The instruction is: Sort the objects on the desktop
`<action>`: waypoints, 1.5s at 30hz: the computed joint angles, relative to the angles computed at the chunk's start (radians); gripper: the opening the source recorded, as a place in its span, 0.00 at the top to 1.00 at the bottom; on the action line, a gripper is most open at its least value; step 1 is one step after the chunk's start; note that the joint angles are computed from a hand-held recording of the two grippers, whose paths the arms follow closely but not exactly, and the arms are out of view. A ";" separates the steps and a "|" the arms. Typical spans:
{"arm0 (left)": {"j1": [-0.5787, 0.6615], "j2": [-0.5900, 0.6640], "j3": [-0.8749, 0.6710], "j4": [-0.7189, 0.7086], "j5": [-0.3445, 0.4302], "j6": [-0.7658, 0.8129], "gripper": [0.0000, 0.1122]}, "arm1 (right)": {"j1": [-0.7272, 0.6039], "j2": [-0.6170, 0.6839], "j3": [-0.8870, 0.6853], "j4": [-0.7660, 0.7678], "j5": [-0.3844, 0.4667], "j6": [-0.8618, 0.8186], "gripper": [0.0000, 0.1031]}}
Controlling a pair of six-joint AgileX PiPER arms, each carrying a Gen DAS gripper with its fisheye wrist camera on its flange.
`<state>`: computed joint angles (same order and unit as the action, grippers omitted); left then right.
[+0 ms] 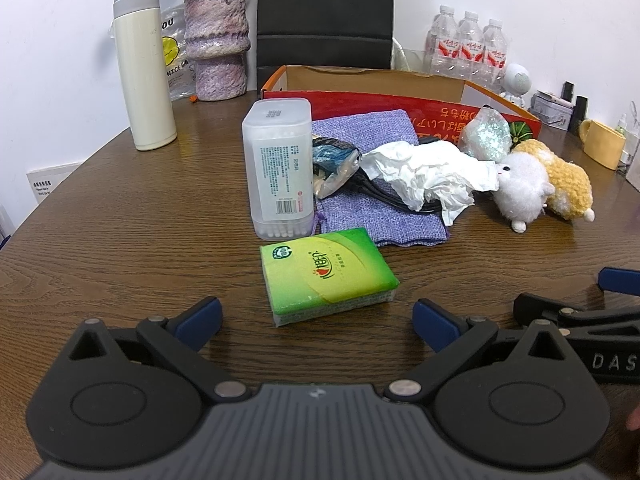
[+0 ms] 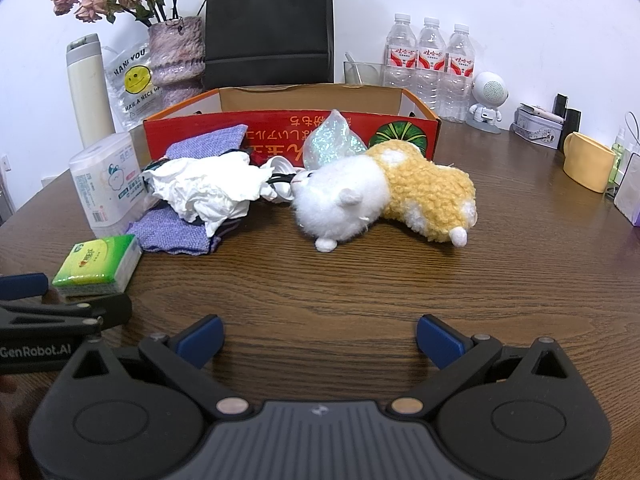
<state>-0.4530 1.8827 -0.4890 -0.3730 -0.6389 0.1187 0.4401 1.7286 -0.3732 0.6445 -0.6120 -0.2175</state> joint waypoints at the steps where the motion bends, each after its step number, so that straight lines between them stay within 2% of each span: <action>1: 0.028 -0.012 0.021 0.081 -0.024 -0.064 0.08 | -0.013 -0.002 0.001 -0.030 0.006 0.005 0.00; 2: 0.048 -0.016 0.030 0.133 -0.050 -0.119 0.08 | -0.038 -0.018 0.001 -0.067 0.033 -0.007 0.00; 3: 0.082 -0.033 0.045 0.214 -0.075 -0.185 0.08 | -0.043 -0.024 0.006 -0.069 0.025 -0.029 0.00; 6: 0.218 -0.068 0.019 0.510 -0.104 -0.362 0.08 | -0.060 -0.037 0.042 -0.075 -0.107 -0.043 0.02; 8: 0.262 -0.061 -0.050 0.610 -0.072 -0.412 0.08 | -0.139 -0.049 0.048 -0.189 -0.149 -0.001 0.05; 10: 0.269 -0.039 -0.125 0.625 -0.026 -0.412 0.10 | -0.252 -0.055 0.019 -0.349 -0.129 0.051 0.11; 11: 0.268 -0.020 -0.160 0.614 -0.014 -0.398 0.17 | -0.296 -0.053 -0.006 -0.395 -0.105 0.062 0.14; 12: 0.258 -0.003 -0.195 0.593 0.012 -0.380 0.30 | -0.343 -0.040 -0.029 -0.448 -0.099 0.083 0.18; 13: 0.257 0.007 -0.211 0.590 0.024 -0.373 0.35 | -0.386 -0.026 -0.046 -0.506 -0.097 0.109 0.21; 16: 0.259 0.045 -0.220 0.551 -0.013 -0.334 0.55 | -0.537 0.042 -0.101 -0.788 -0.101 0.245 0.44; 17: 0.264 0.052 -0.214 0.549 -0.038 -0.332 0.59 | -0.575 0.059 -0.124 -0.888 -0.082 0.287 0.46; 19: 0.271 0.054 -0.202 0.554 -0.067 -0.346 0.60 | -0.601 0.084 -0.161 -0.977 -0.060 0.261 0.43; 21: 0.276 0.053 -0.194 0.564 -0.087 -0.358 0.60 | -0.570 0.117 -0.197 -0.913 -0.043 0.100 0.40; 22: 0.279 0.053 -0.190 0.570 -0.097 -0.363 0.61 | -0.561 0.140 -0.219 -0.896 -0.037 0.050 0.39; 23: 0.280 0.052 -0.184 0.563 -0.108 -0.359 0.62 | -0.560 0.157 -0.254 -0.919 0.004 0.039 0.37; 24: 0.280 0.050 -0.182 0.555 -0.116 -0.353 0.63 | -0.568 0.166 -0.284 -0.966 0.044 0.057 0.36; 26: 0.298 0.045 -0.171 0.597 -0.147 -0.387 0.63 | -0.594 0.186 -0.334 -1.090 0.084 0.125 0.26; 27: 0.303 0.042 -0.163 0.609 -0.164 -0.398 0.63 | -0.607 0.197 -0.346 -1.121 0.083 0.145 0.18; 28: 0.306 0.039 -0.157 0.619 -0.177 -0.404 0.63 | -0.617 0.206 -0.362 -1.140 0.087 0.170 0.14; 31: 0.296 0.027 -0.139 0.606 -0.199 -0.389 0.63 | -0.644 0.219 -0.406 -1.257 0.125 0.356 0.20; 32: 0.291 0.023 -0.133 0.599 -0.205 -0.382 0.63 | -0.657 0.223 -0.402 -1.307 0.102 0.405 0.23; 33: 0.287 0.018 -0.128 0.596 -0.208 -0.378 0.63 | -0.674 0.232 -0.401 -1.362 0.071 0.443 0.41; 34: 0.280 0.009 -0.120 0.584 -0.211 -0.372 0.63 | -0.683 0.235 -0.390 -1.385 0.040 0.459 0.52; 37: 0.262 -0.020 -0.078 0.558 -0.242 -0.347 0.64 | -0.707 0.216 -0.324 -1.399 -0.050 0.460 0.57; 40: 0.246 -0.054 -0.037 0.535 -0.268 -0.319 0.64 | -0.712 0.155 -0.199 -1.304 -0.148 0.375 0.58; 45: 0.244 -0.124 -0.034 0.543 -0.231 -0.343 0.64 | -0.726 0.013 -0.043 -1.200 -0.267 0.322 0.59</action>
